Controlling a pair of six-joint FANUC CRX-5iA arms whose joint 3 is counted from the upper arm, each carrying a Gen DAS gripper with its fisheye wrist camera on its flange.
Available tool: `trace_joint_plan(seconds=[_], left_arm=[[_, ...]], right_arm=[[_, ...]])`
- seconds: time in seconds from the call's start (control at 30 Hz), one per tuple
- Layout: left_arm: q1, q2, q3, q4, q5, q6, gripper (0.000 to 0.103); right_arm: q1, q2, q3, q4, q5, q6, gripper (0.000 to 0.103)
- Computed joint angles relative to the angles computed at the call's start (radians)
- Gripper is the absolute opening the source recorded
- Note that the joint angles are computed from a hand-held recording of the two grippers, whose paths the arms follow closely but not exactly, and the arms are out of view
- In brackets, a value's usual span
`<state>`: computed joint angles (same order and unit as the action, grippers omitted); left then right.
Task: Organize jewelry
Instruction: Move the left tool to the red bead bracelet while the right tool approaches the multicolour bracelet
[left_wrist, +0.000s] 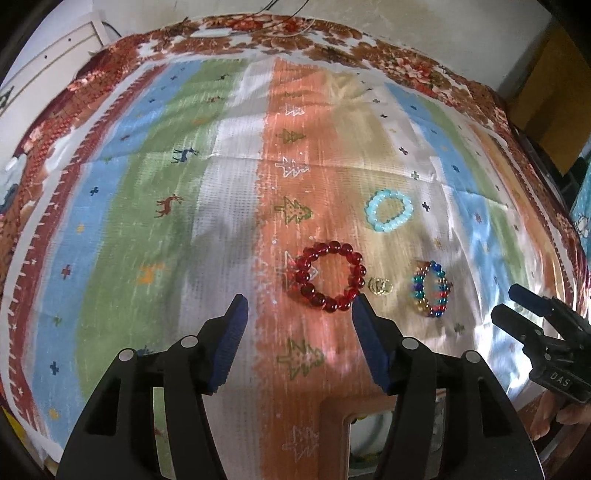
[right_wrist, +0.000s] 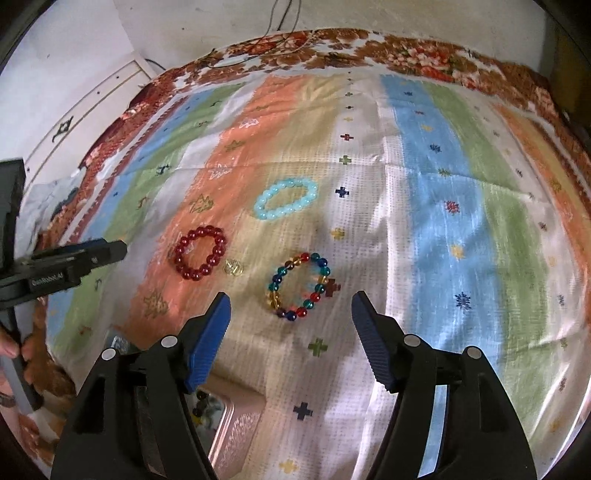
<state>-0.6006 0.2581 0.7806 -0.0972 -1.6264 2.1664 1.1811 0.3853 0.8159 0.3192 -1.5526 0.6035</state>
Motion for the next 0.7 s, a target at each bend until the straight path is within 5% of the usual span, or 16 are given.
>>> trace_joint_plan(seconds=[0.7], left_arm=[[0.041,0.126,0.107,0.037,-0.064,-0.044,0.059]], right_arm=[[-0.080,0.115,0.155,-0.106,-0.110,0.048,0.068]])
